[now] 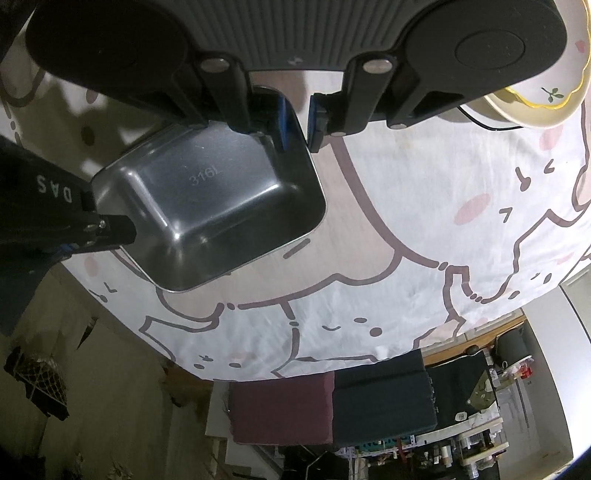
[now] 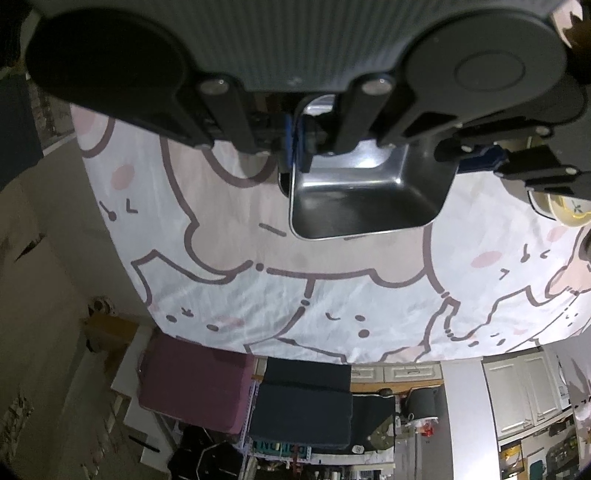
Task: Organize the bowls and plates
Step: 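Carry the steel tray with both tools toward the lemon-print plate stack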
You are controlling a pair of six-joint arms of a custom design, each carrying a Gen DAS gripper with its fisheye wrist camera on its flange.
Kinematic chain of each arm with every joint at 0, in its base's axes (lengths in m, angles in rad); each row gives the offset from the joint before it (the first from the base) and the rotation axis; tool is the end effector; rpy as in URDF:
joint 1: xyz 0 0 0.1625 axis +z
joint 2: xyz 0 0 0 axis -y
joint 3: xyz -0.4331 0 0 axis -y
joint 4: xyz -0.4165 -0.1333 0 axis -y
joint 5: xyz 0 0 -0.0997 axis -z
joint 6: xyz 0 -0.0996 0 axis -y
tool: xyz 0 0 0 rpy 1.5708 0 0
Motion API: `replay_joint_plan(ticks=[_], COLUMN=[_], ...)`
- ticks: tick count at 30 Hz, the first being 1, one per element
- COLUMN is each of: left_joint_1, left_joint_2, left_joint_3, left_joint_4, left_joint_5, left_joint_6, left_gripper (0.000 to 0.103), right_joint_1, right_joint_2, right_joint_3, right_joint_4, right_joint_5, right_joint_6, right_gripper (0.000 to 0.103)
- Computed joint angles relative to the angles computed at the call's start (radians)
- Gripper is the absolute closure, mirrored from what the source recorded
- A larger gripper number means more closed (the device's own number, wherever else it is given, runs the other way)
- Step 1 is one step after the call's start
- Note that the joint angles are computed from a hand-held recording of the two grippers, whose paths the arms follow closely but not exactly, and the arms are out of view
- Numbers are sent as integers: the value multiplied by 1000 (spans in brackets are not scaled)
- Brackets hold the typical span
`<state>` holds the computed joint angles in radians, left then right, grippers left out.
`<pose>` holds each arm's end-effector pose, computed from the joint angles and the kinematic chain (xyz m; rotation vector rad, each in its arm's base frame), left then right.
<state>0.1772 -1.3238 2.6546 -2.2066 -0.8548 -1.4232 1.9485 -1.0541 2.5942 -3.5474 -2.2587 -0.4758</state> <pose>-0.1947 -0.2367 0.0563 0.2729 2.2658 -0.7025 0.1941 -0.2991 0.0952 0.8177 -2.2577 0.4882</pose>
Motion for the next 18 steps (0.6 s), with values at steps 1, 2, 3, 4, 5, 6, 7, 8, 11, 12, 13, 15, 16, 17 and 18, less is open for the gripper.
replay_joint_plan(ticks=[1, 2, 3, 4, 5, 6, 7, 8, 11, 12, 13, 15, 16, 17, 18], left_joint_1=[0, 0, 1, 1, 1, 1, 1, 0, -2, -2, -1, 0, 0, 0, 1], left_joint_2=[1, 2, 4, 6, 6, 5, 4, 3, -3, -6, -6, -3, -1, -1, -2], left_joint_3=[0, 0, -1, -2, -3, -4, -4, -4, -3, -2, -2, -4, -4, -4, -3], left_joint_4=[-2, -4, -6, -6, -6, -5, -4, -1, 5, 3, 0, -1, -4, -8, -10], left_joint_5=[-1, -2, -2, -4, -3, -3, -3, -4, -5, -5, -5, -5, -6, -7, -7], left_joint_6=[2, 3, 5, 6, 5, 3, 2, -1, -6, -5, -2, 4, 6, 8, 10], left_gripper=[91, 91, 91, 91, 91, 91, 91, 91, 91, 91, 91, 91, 91, 91, 91], right_joint_1=[-2, -5, -8, -10, -14, -15, -16, -17, -22, -27, -31, -38, -41, -47, -52], right_joint_2=[1, 0, 1, 2, 2, 3, 6, 10, 17, 13, 11, 13, 12, 10, 5], right_joint_3=[-2, -2, -4, -5, -4, -6, -8, -9, -15, -16, -18, -22, -24, -25, -26], right_joint_4=[7, 12, 15, 18, 20, 23, 25, 25, 38, 52, 65, 78, 85, 92, 104], right_joint_5=[-4, -5, -6, -8, -8, -10, -14, -17, -22, -19, -18, -20, -21, -17, -12], right_joint_6=[3, 5, 7, 10, 12, 16, 21, 21, 33, 44, 53, 59, 65, 70, 80], right_gripper=[99, 99, 99, 99, 99, 99, 99, 99, 99, 99, 99, 99, 99, 99, 99])
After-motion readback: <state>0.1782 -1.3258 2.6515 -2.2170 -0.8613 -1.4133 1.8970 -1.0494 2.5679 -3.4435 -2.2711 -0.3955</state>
